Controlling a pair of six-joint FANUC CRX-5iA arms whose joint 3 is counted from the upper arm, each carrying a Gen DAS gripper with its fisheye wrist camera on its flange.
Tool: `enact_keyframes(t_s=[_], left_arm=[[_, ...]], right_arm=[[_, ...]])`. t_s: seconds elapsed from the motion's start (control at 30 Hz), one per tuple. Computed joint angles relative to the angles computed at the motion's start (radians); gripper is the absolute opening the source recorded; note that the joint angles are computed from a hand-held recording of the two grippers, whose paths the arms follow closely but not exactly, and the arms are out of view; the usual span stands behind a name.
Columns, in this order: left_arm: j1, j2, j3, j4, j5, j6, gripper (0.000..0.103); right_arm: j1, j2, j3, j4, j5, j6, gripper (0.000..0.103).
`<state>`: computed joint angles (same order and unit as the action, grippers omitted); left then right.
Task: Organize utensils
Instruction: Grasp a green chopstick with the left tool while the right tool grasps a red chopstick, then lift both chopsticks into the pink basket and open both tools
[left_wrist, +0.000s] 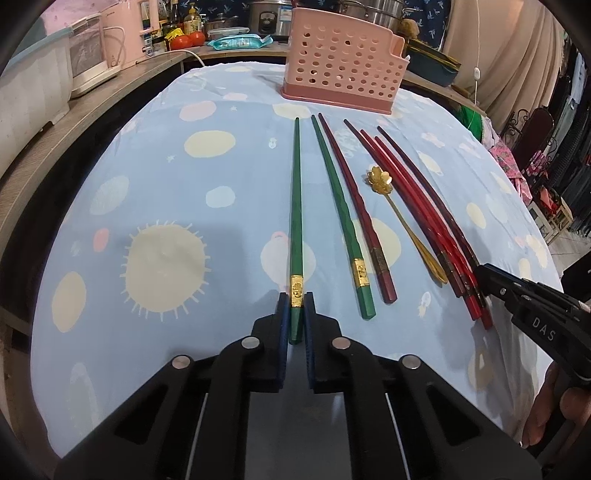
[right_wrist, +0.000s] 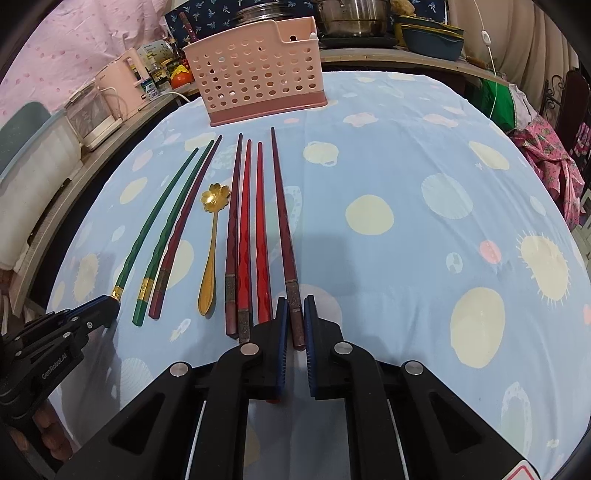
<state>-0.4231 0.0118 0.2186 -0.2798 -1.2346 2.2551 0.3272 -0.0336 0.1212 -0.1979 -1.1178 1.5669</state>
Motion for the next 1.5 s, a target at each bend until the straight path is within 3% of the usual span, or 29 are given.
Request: enact_keyframes(t_s=[0.4, 0.8, 0.97, 1.23, 1.5], left_arm=[[-0.013, -0.076, 0.025, -0.038, -0.002, 0.038, 0.007], [-0.013, -0.111, 0.159, -0.147, -0.002, 0.064, 0.007], [0.034, -0.077, 0.254, -0.157, 0.029, 0.016, 0.007], [0.107, 0.061, 0.464, -0.132, 0.065, -0.102, 0.007], [0.157, 0.234, 0.735, -0.075, 0.101, -0.178, 0.007]], right_arm=[[-0.055, -0.093, 0.017, -0.06, -0.019, 0.026, 0.007], [-0.131, -0.084, 0.206, -0.161, -0.003, 0.041, 0.007], [-0.146, -0.015, 0.324, -0.182, 0.013, 0.05, 0.007], [-0.138, 0.141, 0.542, -0.171, 0.055, 0.023, 0.007], [-0.135, 0.355, 0.863, -0.188, 0.034, -0.052, 0.007]])
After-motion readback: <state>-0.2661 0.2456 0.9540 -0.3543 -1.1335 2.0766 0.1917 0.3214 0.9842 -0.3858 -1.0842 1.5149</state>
